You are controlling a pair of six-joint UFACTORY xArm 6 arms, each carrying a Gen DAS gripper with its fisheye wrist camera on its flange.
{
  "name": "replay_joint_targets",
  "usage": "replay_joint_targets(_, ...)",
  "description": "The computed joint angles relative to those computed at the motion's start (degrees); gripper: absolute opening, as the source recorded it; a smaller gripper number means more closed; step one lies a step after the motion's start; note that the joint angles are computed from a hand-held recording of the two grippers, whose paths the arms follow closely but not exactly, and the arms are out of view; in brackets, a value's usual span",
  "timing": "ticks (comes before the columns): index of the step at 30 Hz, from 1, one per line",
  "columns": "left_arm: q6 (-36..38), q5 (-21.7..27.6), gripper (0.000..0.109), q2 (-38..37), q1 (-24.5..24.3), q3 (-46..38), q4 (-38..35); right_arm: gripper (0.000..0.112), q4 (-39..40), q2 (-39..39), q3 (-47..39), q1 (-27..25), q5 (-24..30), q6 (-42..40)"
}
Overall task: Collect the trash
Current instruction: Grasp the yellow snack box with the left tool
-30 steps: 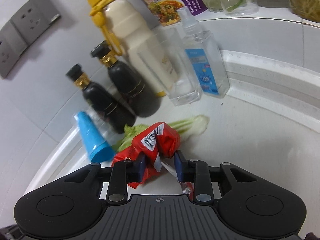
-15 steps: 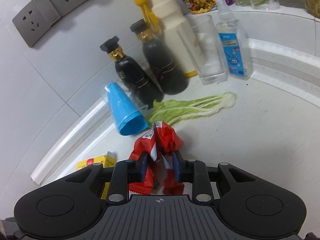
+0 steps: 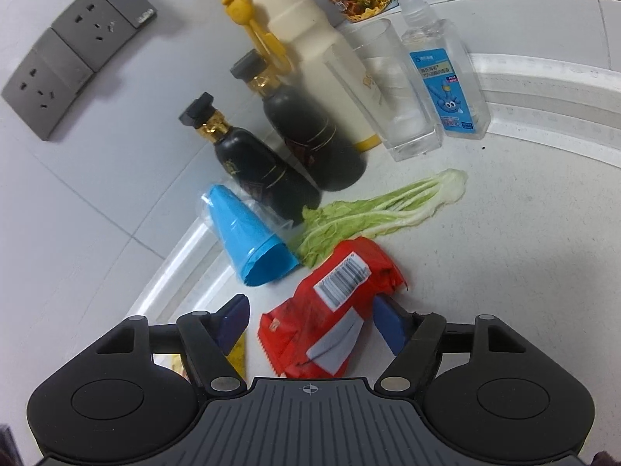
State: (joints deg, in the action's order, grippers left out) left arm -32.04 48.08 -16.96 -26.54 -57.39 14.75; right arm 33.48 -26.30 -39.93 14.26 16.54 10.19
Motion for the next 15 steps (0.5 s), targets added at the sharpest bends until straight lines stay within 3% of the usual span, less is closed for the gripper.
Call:
replay_joint_targets(2, 0.27, -0.03, 0.07, -0.14, 0.02, 0.05, -0.16, 0.072, -2.54, 1.66, -0.92, -0.27, -0.05, 2.31)
replay_joint_targets(4, 0.71, -0.13, 0.07, -0.29, 0.11, 0.15, -0.61, 0.065, -4.98, 3.04, -1.64, -0.47, 0.25, 4.52)
replay_joint_targets(5, 1.14, -0.24, 0.07, -0.41, 0.27, 0.22, -1.02, 0.05, -6.04, 3.55, -1.83, -0.45, 0.32, 5.45)
replay_joint_targets(8, 2.22, -0.45, 0.07, -0.97, 0.71, 0.6, -2.13, 0.026, -4.71, 4.06, -1.93, -0.09, 0.08, 4.83)
replay_joint_targets(15, 4.82, -0.85, 0.07, -2.93, 2.44, 1.34, -4.58, 0.016, -9.17, 2.28, -1.42, 0.69, 0.3, 8.44)
